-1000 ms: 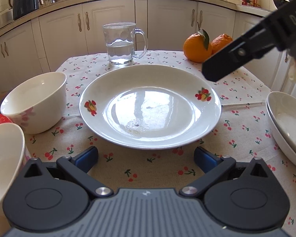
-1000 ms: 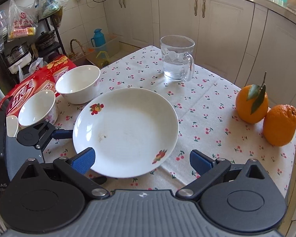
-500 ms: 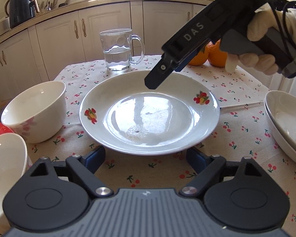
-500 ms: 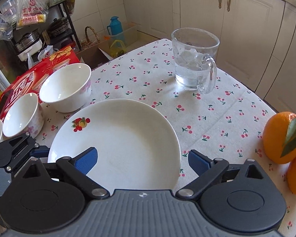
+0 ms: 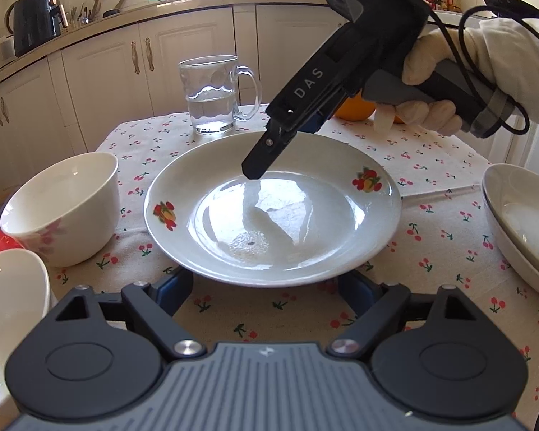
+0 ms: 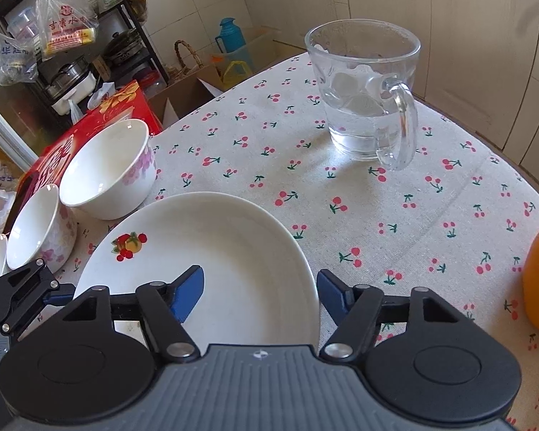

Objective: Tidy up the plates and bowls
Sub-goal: 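Lift the plate with the right tool and carry it toward the plate stack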

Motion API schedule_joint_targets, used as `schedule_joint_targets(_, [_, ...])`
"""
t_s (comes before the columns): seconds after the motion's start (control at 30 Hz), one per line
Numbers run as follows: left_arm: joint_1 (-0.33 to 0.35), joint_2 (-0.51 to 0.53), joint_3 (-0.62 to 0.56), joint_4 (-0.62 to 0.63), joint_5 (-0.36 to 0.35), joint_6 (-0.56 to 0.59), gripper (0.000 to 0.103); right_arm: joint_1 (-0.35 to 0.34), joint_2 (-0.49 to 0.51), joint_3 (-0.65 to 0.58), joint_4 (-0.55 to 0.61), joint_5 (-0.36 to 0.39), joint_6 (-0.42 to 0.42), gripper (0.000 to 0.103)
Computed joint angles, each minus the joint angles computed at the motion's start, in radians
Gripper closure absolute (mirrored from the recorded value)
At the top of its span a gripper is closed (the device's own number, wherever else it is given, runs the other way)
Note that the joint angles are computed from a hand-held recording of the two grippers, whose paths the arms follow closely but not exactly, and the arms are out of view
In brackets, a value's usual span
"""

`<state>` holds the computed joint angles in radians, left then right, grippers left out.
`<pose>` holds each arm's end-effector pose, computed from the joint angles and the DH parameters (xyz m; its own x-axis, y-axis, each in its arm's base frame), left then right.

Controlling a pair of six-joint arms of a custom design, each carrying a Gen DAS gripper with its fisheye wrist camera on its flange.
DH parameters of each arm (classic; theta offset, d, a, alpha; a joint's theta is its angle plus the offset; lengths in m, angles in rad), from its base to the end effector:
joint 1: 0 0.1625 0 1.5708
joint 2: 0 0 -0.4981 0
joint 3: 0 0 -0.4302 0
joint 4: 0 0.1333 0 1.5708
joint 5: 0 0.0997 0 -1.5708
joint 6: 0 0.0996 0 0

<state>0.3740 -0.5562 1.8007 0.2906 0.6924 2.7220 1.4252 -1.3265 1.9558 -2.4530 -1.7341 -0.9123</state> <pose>-0.3548 -0.3648 -0.0491 -0.6153 0.3848 -0.6880 0.7441 0.5714 -0.3460 0.0304 -0.6001 0.3224 -0.7049 -0.6454 0.2942 -0.6815 0.7313 -0.0286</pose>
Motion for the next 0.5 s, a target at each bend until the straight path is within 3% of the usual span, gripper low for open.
schedule_joint_targets(0.5, [0.008,-0.01,0.007,-0.028,0.017,0.026,0.015,-0.014,0.002,-0.016,0.037,0.038,-0.005,0.03])
